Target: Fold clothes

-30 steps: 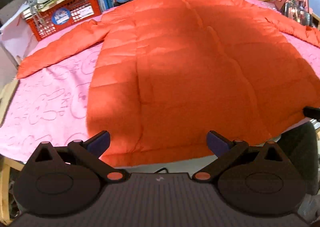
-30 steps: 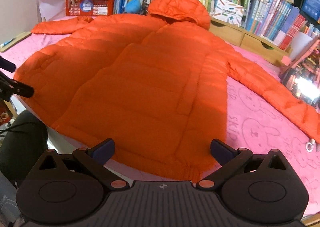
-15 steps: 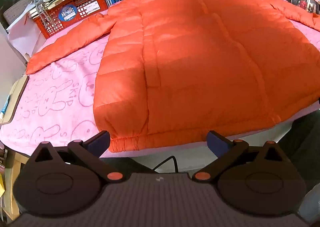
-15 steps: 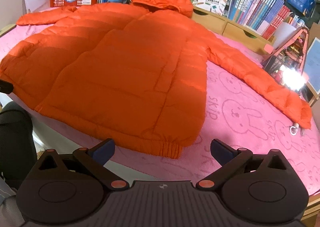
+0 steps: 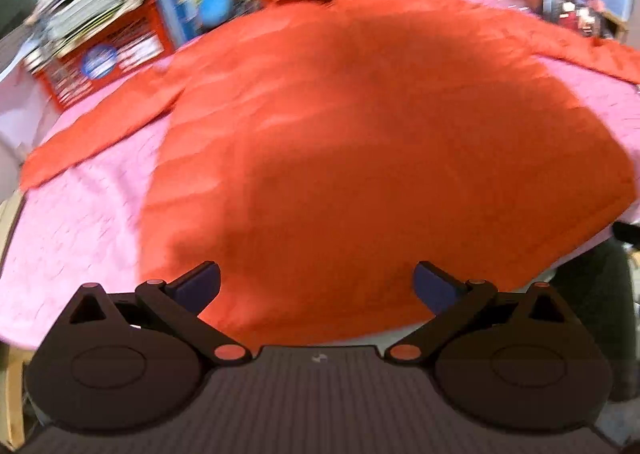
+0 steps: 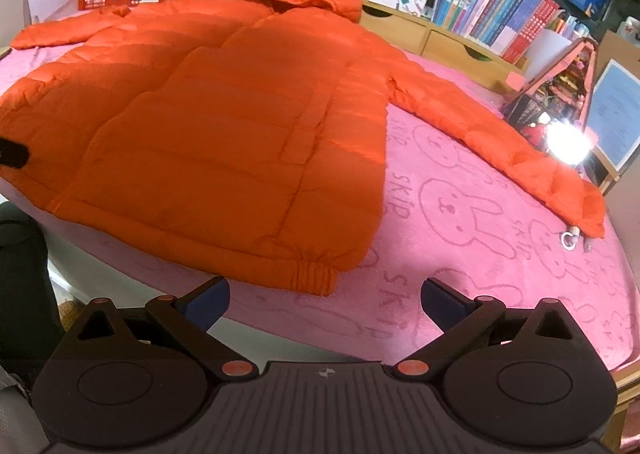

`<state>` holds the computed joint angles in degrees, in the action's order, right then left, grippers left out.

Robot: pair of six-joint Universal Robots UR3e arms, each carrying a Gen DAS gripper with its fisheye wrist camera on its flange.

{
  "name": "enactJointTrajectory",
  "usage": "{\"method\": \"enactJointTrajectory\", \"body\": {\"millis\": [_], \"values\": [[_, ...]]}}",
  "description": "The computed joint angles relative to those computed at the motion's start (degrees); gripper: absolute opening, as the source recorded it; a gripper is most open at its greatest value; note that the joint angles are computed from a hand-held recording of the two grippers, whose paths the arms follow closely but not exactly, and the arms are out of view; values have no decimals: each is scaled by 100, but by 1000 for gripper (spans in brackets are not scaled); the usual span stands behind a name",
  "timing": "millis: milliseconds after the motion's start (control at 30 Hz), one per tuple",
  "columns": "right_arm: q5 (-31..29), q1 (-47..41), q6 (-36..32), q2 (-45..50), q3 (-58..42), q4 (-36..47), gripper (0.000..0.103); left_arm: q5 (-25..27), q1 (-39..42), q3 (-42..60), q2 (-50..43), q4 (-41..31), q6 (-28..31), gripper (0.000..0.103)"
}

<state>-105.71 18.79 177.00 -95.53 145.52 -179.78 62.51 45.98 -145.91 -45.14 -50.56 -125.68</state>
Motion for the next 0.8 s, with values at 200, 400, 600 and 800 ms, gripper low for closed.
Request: {"method": "enactJointTrajectory", "body": {"millis": [200,400,600,800], "values": [[-210,-160,92,-316,187,97,103,-35,-1401,105,-1211,1221,-604,103],[-156,-515,-28,-448,368,-58,103,-39,-1771,227,-1841,1677,-790,103],[-71,-792,-185,-236,291,-375,103,48,-1742,466,-2285,2162,-1140,103],[-2,-1015,-368,-95,169,-640,103,224,-1554,695,-2717,2699,-1555,103]]}}
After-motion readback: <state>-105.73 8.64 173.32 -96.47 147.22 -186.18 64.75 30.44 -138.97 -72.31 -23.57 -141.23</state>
